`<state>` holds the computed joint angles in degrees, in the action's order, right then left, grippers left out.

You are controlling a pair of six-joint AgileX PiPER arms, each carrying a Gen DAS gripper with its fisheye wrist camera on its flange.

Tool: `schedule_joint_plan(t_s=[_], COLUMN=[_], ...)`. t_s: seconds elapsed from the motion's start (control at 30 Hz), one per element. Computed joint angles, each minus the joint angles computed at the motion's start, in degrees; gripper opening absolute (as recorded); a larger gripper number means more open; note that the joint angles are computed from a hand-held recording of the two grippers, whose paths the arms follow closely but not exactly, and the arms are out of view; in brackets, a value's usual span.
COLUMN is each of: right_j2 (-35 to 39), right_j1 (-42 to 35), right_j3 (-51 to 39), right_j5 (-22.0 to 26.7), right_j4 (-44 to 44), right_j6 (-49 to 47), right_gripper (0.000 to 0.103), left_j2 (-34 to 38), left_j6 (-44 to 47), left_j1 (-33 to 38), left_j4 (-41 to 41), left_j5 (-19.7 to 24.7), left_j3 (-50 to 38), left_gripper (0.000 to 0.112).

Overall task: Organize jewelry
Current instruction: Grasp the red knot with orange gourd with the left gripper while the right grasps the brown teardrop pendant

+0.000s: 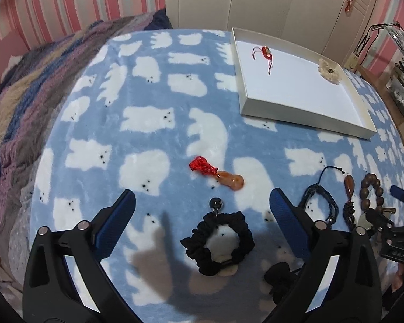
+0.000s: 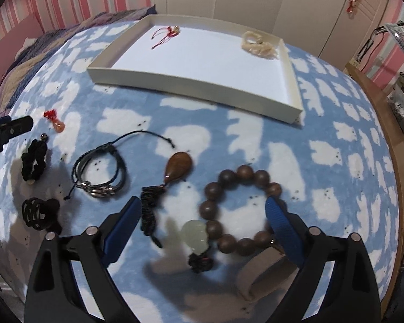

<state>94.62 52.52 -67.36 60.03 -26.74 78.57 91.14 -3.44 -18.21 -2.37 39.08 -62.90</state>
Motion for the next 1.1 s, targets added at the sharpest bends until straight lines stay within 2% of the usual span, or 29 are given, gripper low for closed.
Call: schedule_joint_plan(t_s=[0.03,0.13,0.23,0.27,0.33,0.57,0.63,0.7,0.8,1.0,1.1], right_j2=[0.39,1.37,3.22,3.98,5.16,6.88,7.19,7.47,8.1,9.35,9.71], right_j1=[-0.7,-2.51,-2.49,-2.72,-3.63,-5.26,-5.64,-6.44,-6.86,-7.67,-7.91], right_j3=[-0.61,-2.36,-5.52,-6.42,-7.35,-7.74,-7.76,-7.56,-7.86,-8.24,-8.42], right_j5=[-0.37,-1.94,-0.51,-0.19,-0.01,-0.34,-0.57,-1.32,-1.83,-3.32,-3.75], right_j4=[1.42,5.71,6.79,7.66,9.94,12.56,12.82,14.14,15.07,15.83,15.76], right_j6=[-1.43,-5.68,-8.27,-9.63,-11.97,-14.55,-14.98,-16.14,-17.14,-18.69,-18.9], right_gripper=[0.078,0.076,0.075,0.073,0.062,0.061,0.054,0.053,0.049,0.04,0.039], left_j2=[0.54,1.85,3.0,3.58,5.29,11.05,13.1,14.04,15.17,17.45,17.87], left_j6=[1.12,3.97,5.07,5.14,5.68,7.62,8.48,8.85,9.43,10.36,11.25], left_j1=[0.15,0.17,-0.38,-0.5,-0.79,-0.82,-0.28,-0.13,0.12,0.94,0.93], left_j4=[-0.56,-0.86,0.05,0.33,0.92,2.38,1.53,1.15,0.65,-0.28,-0.86], left_j5=[1.12,3.88,5.03,5.55,6.82,9.52,10.73,11.02,11.32,12.25,12.08], left_j3=[-0.76,-2.67,-4.27,-5.0,-6.81,-12.11,-14.29,-15.32,-16.41,-18.57,-19.0], left_gripper=[0.092,0.084,0.082,0.081,0.074,0.06,0.052,0.049,0.035,0.027,0.024])
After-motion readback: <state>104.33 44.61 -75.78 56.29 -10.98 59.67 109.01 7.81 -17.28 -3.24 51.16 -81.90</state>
